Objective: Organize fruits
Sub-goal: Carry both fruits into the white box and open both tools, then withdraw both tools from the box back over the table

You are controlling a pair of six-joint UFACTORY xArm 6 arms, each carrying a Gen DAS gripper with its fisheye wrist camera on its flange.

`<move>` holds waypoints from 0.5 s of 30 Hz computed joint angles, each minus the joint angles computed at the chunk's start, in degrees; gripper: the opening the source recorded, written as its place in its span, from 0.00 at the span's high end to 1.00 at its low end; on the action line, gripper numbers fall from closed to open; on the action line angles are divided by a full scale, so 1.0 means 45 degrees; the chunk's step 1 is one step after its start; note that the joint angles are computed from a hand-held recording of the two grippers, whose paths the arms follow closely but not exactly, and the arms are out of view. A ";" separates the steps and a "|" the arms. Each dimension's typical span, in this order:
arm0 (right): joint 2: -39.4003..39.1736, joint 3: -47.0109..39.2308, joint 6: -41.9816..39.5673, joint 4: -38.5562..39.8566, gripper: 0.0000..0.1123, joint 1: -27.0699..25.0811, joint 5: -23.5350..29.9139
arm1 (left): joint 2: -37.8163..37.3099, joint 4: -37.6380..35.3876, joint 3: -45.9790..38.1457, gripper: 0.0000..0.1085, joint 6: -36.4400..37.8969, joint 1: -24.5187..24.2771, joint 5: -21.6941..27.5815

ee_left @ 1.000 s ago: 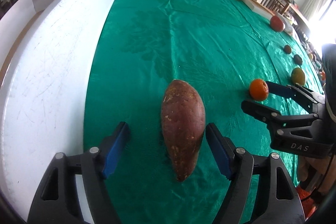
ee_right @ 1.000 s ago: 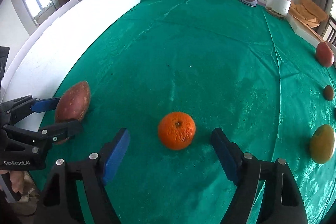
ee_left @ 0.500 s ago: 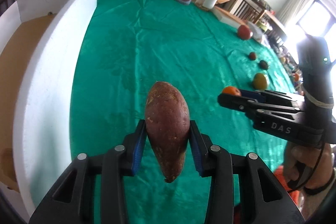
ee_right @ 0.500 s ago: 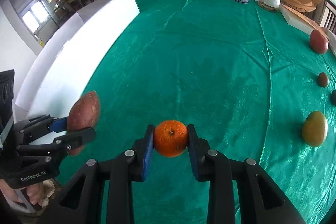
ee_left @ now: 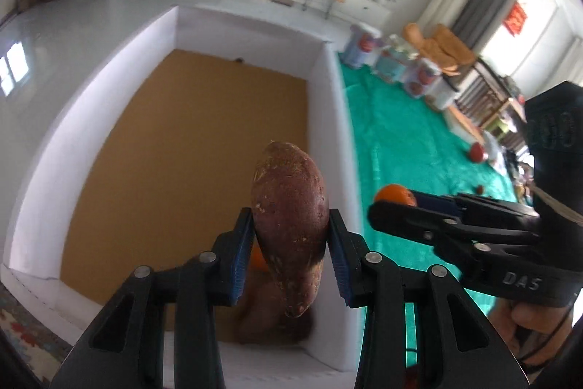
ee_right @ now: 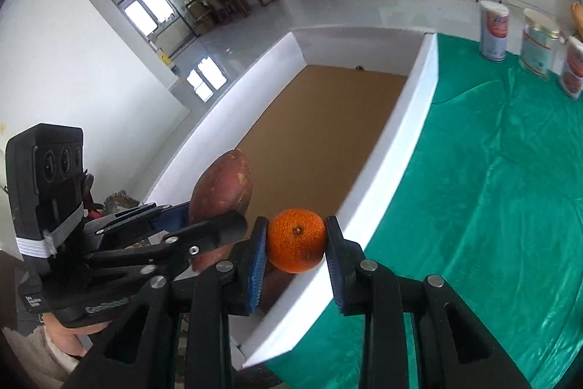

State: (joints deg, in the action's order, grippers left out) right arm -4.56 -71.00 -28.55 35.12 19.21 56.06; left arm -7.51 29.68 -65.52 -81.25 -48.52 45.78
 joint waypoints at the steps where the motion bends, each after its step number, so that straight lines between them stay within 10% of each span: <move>1: 0.0366 -0.0152 0.0298 -0.0196 0.73 0.0260 -0.0216 | 0.0041 -0.0187 0.0288 0.63 -0.0017 0.0238 -0.0046; 8: 0.1586 -0.0925 0.1626 -0.0504 0.65 0.0792 -0.0985 | 0.0787 -0.1291 0.0355 0.62 0.0599 0.0763 0.0300; 12: 0.0819 -0.0569 0.1461 -0.0254 0.46 0.0336 -0.1226 | 0.0810 0.0236 -0.0176 0.31 -0.0363 0.0489 0.0941; 15: -0.0266 0.0226 0.0583 0.0228 0.43 -0.0210 -0.1599 | 0.0997 0.1452 -0.0777 0.28 -0.1006 0.0194 0.1427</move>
